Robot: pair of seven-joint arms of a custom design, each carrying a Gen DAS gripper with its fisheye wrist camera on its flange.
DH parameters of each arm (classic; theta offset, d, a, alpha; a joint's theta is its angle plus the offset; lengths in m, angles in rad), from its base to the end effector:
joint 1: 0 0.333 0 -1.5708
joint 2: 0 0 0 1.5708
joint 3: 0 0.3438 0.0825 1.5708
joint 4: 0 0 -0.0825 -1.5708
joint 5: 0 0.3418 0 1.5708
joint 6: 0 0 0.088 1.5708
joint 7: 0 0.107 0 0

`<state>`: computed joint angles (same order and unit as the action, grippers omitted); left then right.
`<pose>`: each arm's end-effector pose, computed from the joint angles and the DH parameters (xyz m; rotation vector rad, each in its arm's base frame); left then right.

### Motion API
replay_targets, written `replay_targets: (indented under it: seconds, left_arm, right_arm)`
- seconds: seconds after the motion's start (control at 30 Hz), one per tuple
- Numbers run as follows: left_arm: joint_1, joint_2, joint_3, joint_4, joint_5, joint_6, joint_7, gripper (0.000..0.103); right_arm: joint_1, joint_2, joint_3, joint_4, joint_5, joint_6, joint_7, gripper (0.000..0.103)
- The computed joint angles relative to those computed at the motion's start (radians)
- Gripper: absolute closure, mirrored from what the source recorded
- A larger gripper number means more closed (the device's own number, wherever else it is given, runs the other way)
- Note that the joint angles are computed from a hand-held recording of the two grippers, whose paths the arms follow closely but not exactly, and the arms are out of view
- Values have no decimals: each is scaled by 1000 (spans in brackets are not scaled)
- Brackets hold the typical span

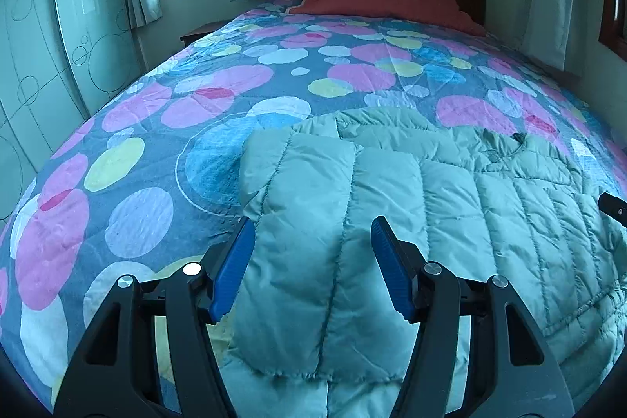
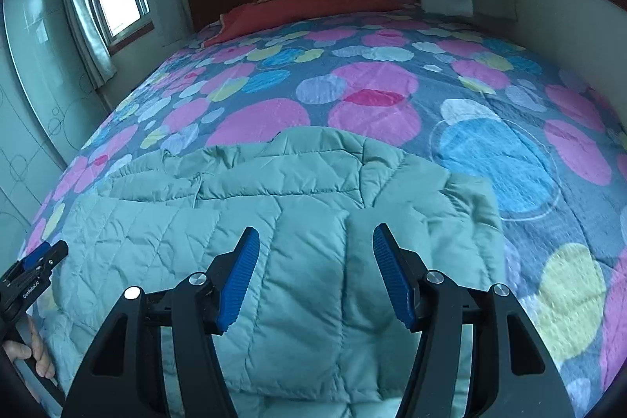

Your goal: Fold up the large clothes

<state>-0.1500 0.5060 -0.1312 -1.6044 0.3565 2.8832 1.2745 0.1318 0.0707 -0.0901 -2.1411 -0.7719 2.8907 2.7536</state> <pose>0.6821 -0.1967 0.4742 -1.5408 1.9846 -0.7953 0.5533 0.0652 0.4904 -1.3300 2.1217 -0.7077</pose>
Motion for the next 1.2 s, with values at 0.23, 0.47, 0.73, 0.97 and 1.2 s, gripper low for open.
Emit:
replay_targets:
  seconds: [0.23, 0.47, 0.73, 0.97, 1.2]
  left_arm:
    - [-19, 81, 9, 101, 3, -122, 15, 40]
    - [51, -57, -72, -103, -71, 12, 26, 40]
    - [56, -56, -95, -116, -132, -29, 81, 40]
    - [65, -68, -91, -144, -159, -34, 97, 40]
    - [231, -255, -220, -379, -429, 4, 263, 40]
  right_arm:
    - [41, 109, -33, 58, 160, -58, -175, 42]
    - [78, -6, -32, -19, 9, -89, -1, 42]
    - [45, -25, 33, -61, 11, -141, -6, 40]
    - [21, -37, 49, -104, -29, -106, 39, 36]
    - [-40, -264, 117, -296, 13, -78, 114, 36]
